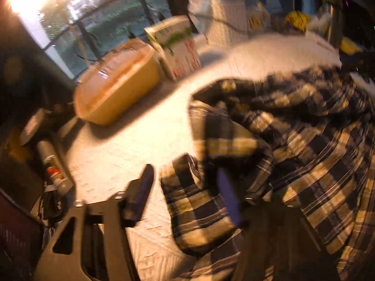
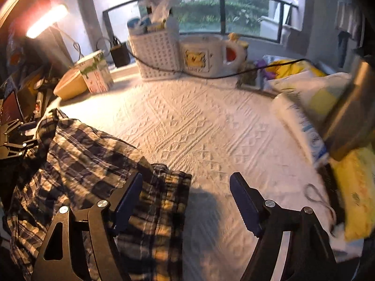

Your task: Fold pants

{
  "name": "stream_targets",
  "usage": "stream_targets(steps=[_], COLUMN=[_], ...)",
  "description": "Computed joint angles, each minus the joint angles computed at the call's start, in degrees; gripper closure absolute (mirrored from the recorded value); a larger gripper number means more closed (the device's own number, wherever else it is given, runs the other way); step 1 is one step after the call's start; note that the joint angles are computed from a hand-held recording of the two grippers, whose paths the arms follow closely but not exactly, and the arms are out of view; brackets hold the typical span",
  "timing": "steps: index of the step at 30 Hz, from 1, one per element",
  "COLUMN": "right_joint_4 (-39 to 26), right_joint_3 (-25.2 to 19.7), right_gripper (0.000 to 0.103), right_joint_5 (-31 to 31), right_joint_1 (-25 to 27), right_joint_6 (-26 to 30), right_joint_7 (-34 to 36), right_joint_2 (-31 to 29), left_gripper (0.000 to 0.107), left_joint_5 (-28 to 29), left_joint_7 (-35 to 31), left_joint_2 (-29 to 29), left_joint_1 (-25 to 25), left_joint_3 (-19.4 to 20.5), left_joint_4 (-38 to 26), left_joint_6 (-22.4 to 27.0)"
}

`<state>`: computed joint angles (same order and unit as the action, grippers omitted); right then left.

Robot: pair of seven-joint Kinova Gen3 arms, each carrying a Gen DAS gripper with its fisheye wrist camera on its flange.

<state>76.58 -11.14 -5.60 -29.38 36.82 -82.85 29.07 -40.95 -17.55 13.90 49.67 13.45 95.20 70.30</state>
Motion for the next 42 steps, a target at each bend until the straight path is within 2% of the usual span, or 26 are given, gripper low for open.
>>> stream_targets(steps=[1, 2, 3, 4, 5, 6, 7, 12, 16, 18, 25, 28, 30, 33, 37, 38, 39, 42], right_joint_4=[-1.20, -2.66, -3.58, -4.48, -5.30, -5.33, -4.71, -2.27, -1.81, -3.91, -10.56, -15.21, -18.88, -20.94, -23.95, -24.25, -25.05, -27.25], right_joint_3=[-0.30, -0.73, -1.19, -1.98, -2.51, -1.97, -1.02, 2.67, 6.63, 7.05, 9.94, 10.21, 10.89, 12.58, 10.58, 10.69, 10.65, 10.09], right_gripper=[0.024, 0.024, 0.026, 0.033, 0.056, 0.069, 0.074, 0.076, 0.076, 0.076, 0.076, 0.076, 0.076, 0.076, 0.076, 0.076, 0.076, 0.071], right_joint_5=[0.26, 0.36, 0.04, -0.72, -1.20, -0.86, -0.17, 4.22, 10.16, 11.97, 17.62, 18.18, 18.72, 19.82, 17.70, 17.65, 17.56, 16.79], right_joint_1=[-0.19, -0.30, -0.20, 0.26, 0.25, -0.50, -1.67, -5.87, -9.51, -9.84, -11.60, -11.15, -11.51, -11.70, -9.23, -9.29, -9.31, -8.81], right_joint_6=[1.09, 2.37, 3.27, 4.38, 5.33, 5.34, 4.42, -0.94, -6.41, -6.95, -7.37, -5.24, -3.12, -1.22, 1.71, 2.17, 2.99, 4.79], right_joint_7=[0.79, 1.90, 2.86, 4.24, 5.29, 5.41, 5.22, 1.73, -4.57, -6.18, -10.74, -11.91, -12.97, -15.50, -15.17, -15.30, -15.13, -14.21], right_joint_2=[0.93, 2.05, 2.87, 3.73, 4.79, 5.13, 4.76, 2.01, -0.51, -0.44, 2.60, 5.48, 7.84, 10.13, 13.67, 14.46, 15.20, 16.93], left_gripper=[0.078, 0.092, 0.098, 0.099, 0.104, 0.105, 0.105, 0.107, 0.107, 0.107, 0.107, 0.106, 0.102, 0.101, 0.099, 0.094, 0.081, 0.054], left_joint_5=[1.22, 2.22, 2.84, 2.73, 2.50, 2.02, 1.33, -3.47, -6.29, -7.45, -11.38, -12.35, -11.69, -9.00, -5.98, -5.08, -4.00, -1.10], left_joint_7=[-1.06, -1.32, -1.42, -0.68, 0.05, 1.00, 2.20, 9.47, 11.41, 11.96, 7.69, 4.27, 2.56, 2.08, 3.30, 3.63, 4.01, 6.65], left_joint_2=[0.00, -0.34, -0.87, -1.31, -1.57, -1.86, -2.10, -4.26, -5.93, -6.40, -4.29, -3.01, -1.41, -0.71, -1.75, -2.30, -3.06, -5.57], left_joint_1=[-0.82, -1.41, -1.98, -1.94, -1.76, -1.49, -1.18, 0.37, -0.80, -1.60, -4.93, -5.87, -6.38, -7.04, -6.98, -6.91, -6.86, -7.05], left_joint_3=[0.11, 0.08, -0.04, -0.08, -0.07, -0.06, -0.04, 0.82, 2.03, 2.41, 1.48, 0.32, -0.66, -2.01, -2.09, -1.83, -1.45, -0.30], left_joint_4=[0.42, 1.08, 1.79, 2.43, 2.66, 2.93, 3.27, 4.33, 4.15, 3.95, -0.22, -2.44, -4.23, -5.00, -2.75, -2.00, -1.01, 2.11], left_joint_6=[-1.44, -3.02, -4.61, -5.46, -5.37, -4.92, -4.33, 1.28, 4.36, 4.96, 5.26, 4.64, 5.33, 5.56, 5.54, 5.35, 5.01, 3.26])
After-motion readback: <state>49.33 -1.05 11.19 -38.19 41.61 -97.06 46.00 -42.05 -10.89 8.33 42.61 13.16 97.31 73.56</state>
